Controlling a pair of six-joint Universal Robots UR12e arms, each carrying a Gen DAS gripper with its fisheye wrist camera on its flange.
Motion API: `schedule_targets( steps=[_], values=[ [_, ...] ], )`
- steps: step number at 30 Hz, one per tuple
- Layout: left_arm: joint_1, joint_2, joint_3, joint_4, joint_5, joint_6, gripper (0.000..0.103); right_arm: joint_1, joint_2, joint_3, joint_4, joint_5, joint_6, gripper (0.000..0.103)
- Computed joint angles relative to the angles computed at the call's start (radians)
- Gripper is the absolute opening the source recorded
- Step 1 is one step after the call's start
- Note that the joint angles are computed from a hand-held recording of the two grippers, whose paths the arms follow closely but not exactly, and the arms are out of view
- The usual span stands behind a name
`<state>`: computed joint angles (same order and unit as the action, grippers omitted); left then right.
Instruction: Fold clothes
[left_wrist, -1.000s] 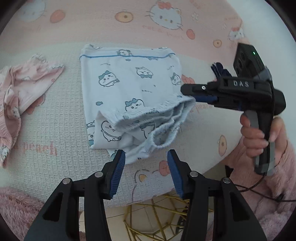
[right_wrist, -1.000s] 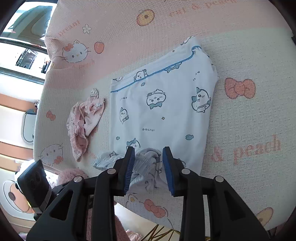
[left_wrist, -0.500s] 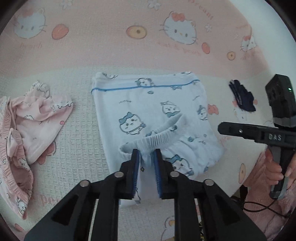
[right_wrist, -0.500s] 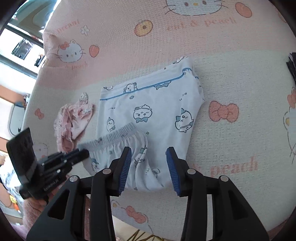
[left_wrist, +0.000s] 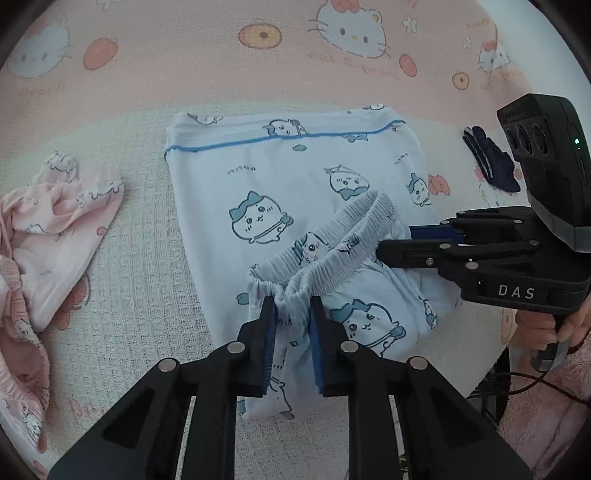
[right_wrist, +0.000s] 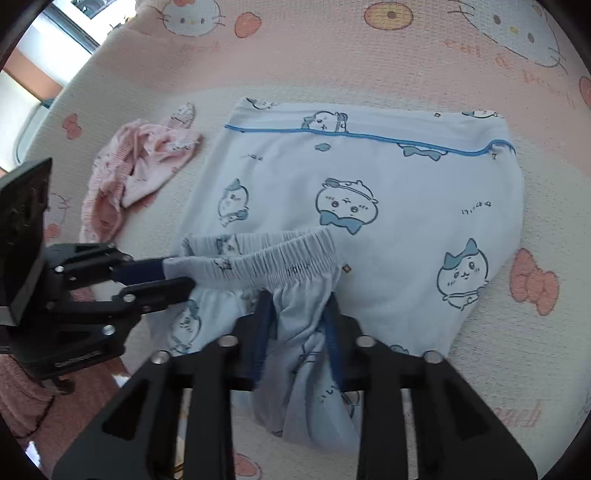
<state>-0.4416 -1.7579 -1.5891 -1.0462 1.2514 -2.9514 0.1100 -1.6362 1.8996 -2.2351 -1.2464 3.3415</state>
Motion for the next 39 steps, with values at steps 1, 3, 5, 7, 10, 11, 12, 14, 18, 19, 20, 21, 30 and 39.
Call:
schedule_targets(
  steps=[1, 3, 5, 7, 10, 11, 12, 14, 18, 19, 20, 21, 30, 39],
  values=[
    [0.001, -0.001, 0.009, 0.006, -0.011, 0.004, 0.017, -0.005, -0.009, 0.005, -0.016, 0.007, 0.01, 0.011],
    [0.003, -0.003, 0.029, 0.017, -0.032, 0.012, 0.017, -0.016, -0.027, 0.008, -0.045, 0.009, 0.032, 0.01],
    [0.002, -0.022, 0.075, 0.023, -0.039, 0.034, 0.017, -0.023, -0.036, -0.001, -0.08, -0.004, 0.054, 0.01],
    [0.001, -0.057, 0.129, 0.02, -0.04, 0.049, 0.017, -0.034, -0.032, -0.022, -0.103, -0.019, 0.061, 0.01],
    [-0.003, -0.127, 0.22, -0.016, -0.024, 0.068, 0.017, -0.05, 0.005, -0.065, -0.101, -0.047, 0.053, 0.011],
    [-0.004, -0.154, 0.251, -0.04, -0.014, 0.072, 0.017, -0.053, 0.025, -0.08, -0.094, -0.053, 0.056, 0.011],
    [-0.005, -0.176, 0.27, -0.061, -0.009, 0.074, 0.017, -0.059, 0.042, -0.09, -0.088, -0.05, 0.057, 0.012],
    [-0.007, -0.222, 0.31, -0.104, 0.0, 0.076, 0.018, -0.071, 0.075, -0.103, -0.064, -0.045, 0.057, 0.016],
    [-0.001, -0.264, 0.337, -0.126, -0.018, 0.043, 0.024, -0.099, 0.101, -0.103, -0.056, -0.004, 0.101, 0.027],
    [0.003, -0.263, 0.339, -0.126, -0.028, 0.03, 0.025, -0.108, 0.101, -0.098, -0.063, 0.015, 0.118, 0.03],
    [0.008, -0.25, 0.323, -0.089, -0.033, 0.006, 0.033, -0.117, 0.101, -0.093, -0.07, 0.033, 0.135, 0.04],
    [0.013, -0.239, 0.307, -0.053, -0.038, -0.018, 0.044, -0.124, 0.096, -0.086, -0.085, 0.041, 0.15, 0.044],
    [0.09, -0.083, 0.107, -0.069, -0.06, -0.315, 0.048, -0.121, -0.075, 0.014, -0.024, -0.076, 0.203, 0.053],
    [0.088, -0.007, -0.067, 0.077, -0.14, -0.4, 0.048, -0.087, -0.136, 0.124, -0.044, -0.084, 0.394, 0.062]
  ],
)
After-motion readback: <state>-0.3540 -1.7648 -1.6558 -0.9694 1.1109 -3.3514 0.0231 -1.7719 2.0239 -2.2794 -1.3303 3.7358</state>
